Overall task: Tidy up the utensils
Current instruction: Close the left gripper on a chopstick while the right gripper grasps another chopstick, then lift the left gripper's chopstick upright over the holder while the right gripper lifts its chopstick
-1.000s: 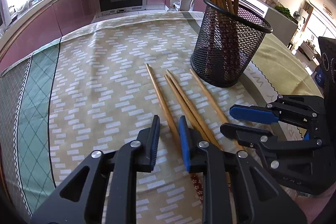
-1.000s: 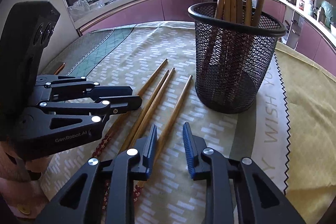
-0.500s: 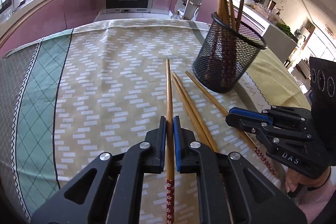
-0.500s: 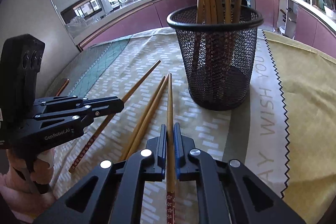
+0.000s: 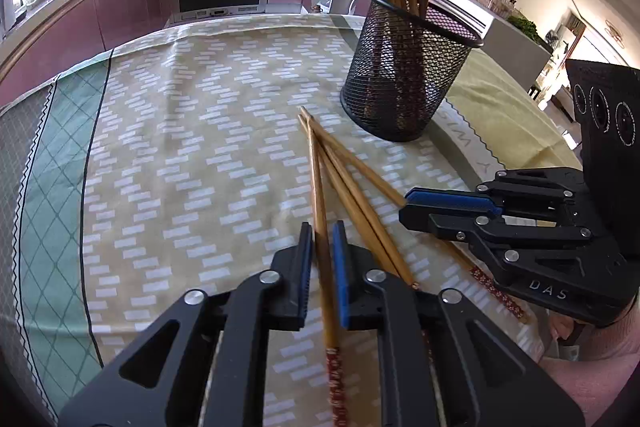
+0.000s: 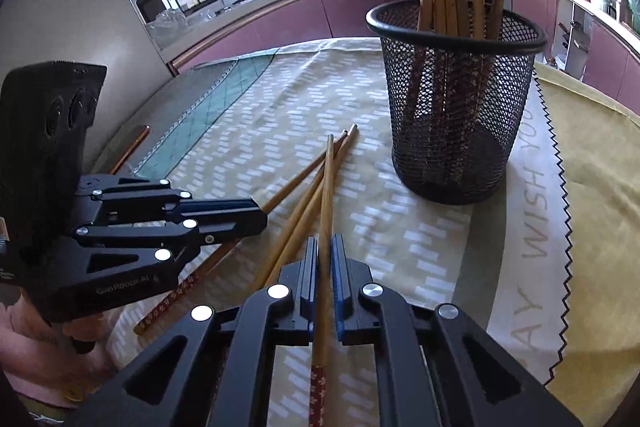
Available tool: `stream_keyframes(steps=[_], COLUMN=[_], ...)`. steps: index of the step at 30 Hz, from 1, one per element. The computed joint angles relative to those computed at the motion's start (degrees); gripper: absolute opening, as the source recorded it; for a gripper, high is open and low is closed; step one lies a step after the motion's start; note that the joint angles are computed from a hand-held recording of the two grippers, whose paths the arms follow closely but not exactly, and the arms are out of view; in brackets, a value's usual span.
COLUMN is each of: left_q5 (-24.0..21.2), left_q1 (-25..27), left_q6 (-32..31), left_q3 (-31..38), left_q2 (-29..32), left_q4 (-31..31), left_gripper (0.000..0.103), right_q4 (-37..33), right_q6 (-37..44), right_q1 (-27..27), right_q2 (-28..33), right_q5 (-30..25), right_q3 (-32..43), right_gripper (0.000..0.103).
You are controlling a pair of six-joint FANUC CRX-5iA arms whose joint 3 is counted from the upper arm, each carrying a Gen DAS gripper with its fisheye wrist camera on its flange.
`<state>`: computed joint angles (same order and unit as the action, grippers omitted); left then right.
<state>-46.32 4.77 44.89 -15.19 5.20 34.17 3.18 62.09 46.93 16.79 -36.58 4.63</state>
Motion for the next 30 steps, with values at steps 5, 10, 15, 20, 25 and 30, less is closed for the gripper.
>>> stream_keyframes(steps=[5,10,15,20,25,30], left_q5=[-0.29,0.27,0.21,0.14,-0.18,-1.40], left_q1=[-0.51,-1.05,-0.51,0.14,0.63,1.25], left_q6=[0.31,2.94,0.70,-2.43,-6.30,-9.52], left_q3=[2.11,3.11,1.44,0.04,-1.23,-1.80], left_q2=[1.73,2.24,0.99,-0.93,-2.96,-4.28], left_q4=[-0.74,-1.94,1.43,5.22,9.94,14.41], left_gripper=[0.014,0.009,0.008,0.008,0.008,0.008], right_q4=[0.40,-0.01,-0.84,0.38,0.92,2.02], right_q6=[0.26,-0.18,0.33,-0.25,-0.58,-1.84], right_q1=[-0.01,-0.23,-0.65,-0.55,-0.87,-1.35], right_q2=[1.16,0.74,-2.26,-4.86,-7.29,-9.43], right_q5=[-0.53,0.76,4.24,7.59,10.05,12.45], right_q3=[1.28,0.58,-2.65,-5.33,-7.39,-9.10], right_gripper=[0.007,0.007,0.006,0.006,0.006,0.006])
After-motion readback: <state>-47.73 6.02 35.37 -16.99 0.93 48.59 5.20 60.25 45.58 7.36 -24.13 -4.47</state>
